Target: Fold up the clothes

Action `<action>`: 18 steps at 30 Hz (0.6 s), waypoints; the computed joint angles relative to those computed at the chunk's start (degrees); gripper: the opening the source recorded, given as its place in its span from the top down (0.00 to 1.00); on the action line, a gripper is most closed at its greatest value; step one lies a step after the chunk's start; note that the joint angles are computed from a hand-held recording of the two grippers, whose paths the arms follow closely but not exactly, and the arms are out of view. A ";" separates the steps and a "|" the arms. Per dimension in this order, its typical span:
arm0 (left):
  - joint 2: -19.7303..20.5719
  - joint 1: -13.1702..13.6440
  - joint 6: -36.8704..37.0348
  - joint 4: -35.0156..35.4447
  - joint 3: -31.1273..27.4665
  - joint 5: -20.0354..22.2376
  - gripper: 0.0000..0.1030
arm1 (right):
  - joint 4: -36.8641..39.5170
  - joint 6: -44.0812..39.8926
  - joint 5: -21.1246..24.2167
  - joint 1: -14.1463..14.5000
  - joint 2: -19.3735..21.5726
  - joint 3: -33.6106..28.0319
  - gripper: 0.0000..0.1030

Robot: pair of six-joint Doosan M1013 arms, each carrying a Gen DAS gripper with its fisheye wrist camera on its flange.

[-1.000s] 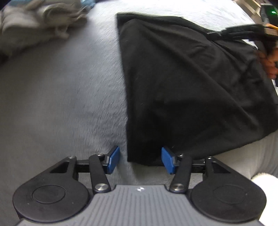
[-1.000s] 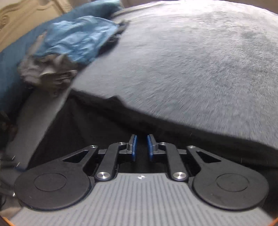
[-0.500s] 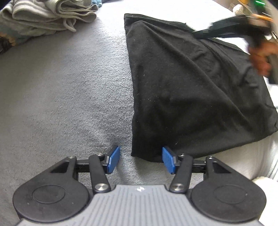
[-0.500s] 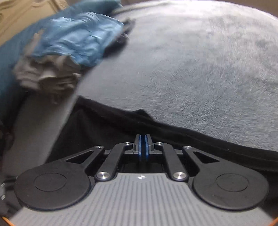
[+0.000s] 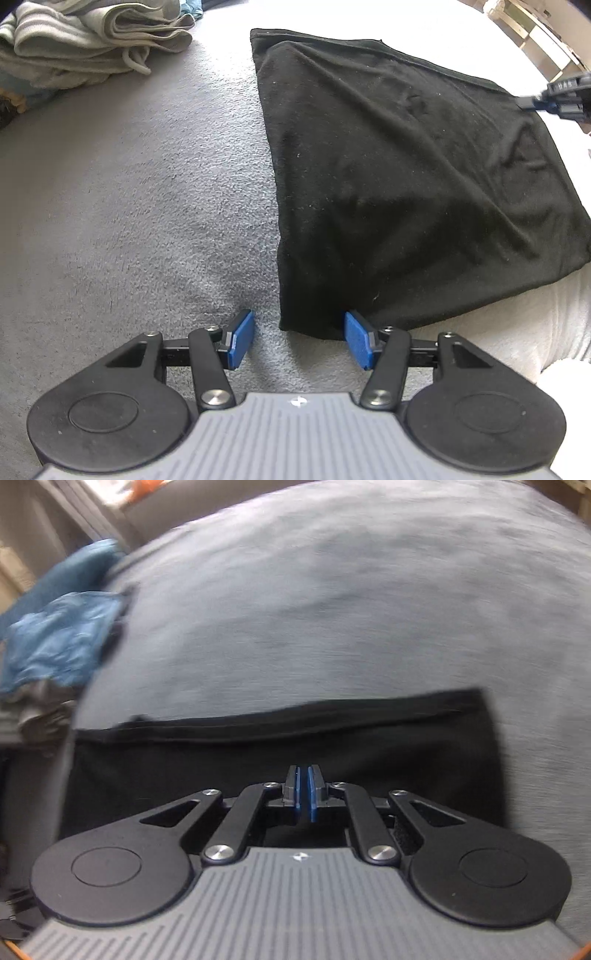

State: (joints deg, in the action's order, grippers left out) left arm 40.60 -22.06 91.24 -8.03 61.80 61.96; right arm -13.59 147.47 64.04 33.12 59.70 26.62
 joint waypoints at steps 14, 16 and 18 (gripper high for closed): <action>-0.69 -2.16 -5.73 6.45 1.19 -2.76 0.39 | -8.19 18.31 -24.78 -0.93 -22.60 40.76 0.93; -0.71 -2.64 -7.18 7.91 1.13 -2.62 0.38 | -2.35 5.74 -26.19 0.34 -23.99 42.98 0.93; -0.76 -3.04 -8.52 9.29 1.08 -2.27 0.38 | 0.04 -0.31 -26.07 1.52 -24.94 44.73 0.93</action>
